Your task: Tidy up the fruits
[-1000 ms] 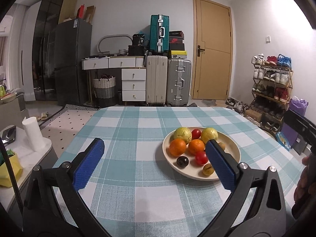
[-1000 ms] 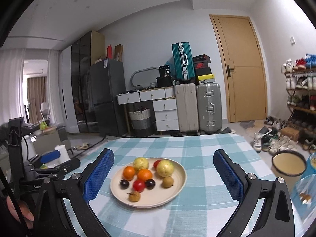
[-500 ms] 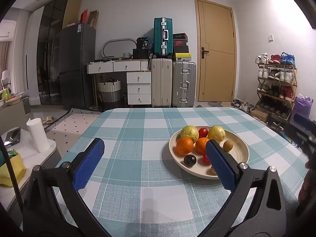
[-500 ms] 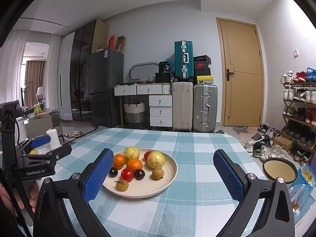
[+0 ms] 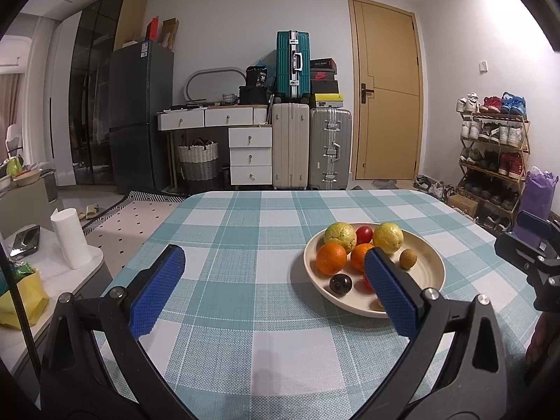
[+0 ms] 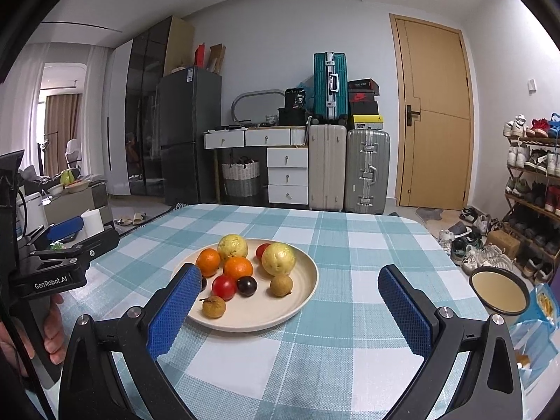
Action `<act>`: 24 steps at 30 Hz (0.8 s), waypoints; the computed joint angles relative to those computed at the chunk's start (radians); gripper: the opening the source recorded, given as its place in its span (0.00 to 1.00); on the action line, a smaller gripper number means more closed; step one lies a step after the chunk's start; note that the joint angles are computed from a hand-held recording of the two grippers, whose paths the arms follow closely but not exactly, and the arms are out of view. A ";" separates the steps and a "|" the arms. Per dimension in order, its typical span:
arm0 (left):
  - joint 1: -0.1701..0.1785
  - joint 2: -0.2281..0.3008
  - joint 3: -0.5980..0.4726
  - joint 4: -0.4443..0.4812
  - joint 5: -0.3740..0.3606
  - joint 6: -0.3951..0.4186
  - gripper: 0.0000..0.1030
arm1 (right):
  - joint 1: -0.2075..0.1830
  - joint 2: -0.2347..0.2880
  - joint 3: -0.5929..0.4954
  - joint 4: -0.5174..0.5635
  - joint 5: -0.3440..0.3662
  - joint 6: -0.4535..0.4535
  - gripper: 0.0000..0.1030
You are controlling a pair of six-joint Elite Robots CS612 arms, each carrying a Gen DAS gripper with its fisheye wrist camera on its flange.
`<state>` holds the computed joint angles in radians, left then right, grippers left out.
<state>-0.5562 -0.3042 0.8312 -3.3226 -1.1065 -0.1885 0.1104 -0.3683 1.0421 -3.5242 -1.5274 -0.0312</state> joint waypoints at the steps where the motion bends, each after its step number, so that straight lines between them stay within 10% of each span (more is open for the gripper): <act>1: 0.000 0.000 0.000 0.000 0.000 0.000 0.99 | 0.000 -0.001 0.002 -0.001 0.001 0.000 1.00; 24: 0.000 -0.001 0.003 -0.002 0.000 0.001 0.99 | 0.000 -0.004 0.007 -0.003 0.002 -0.001 1.00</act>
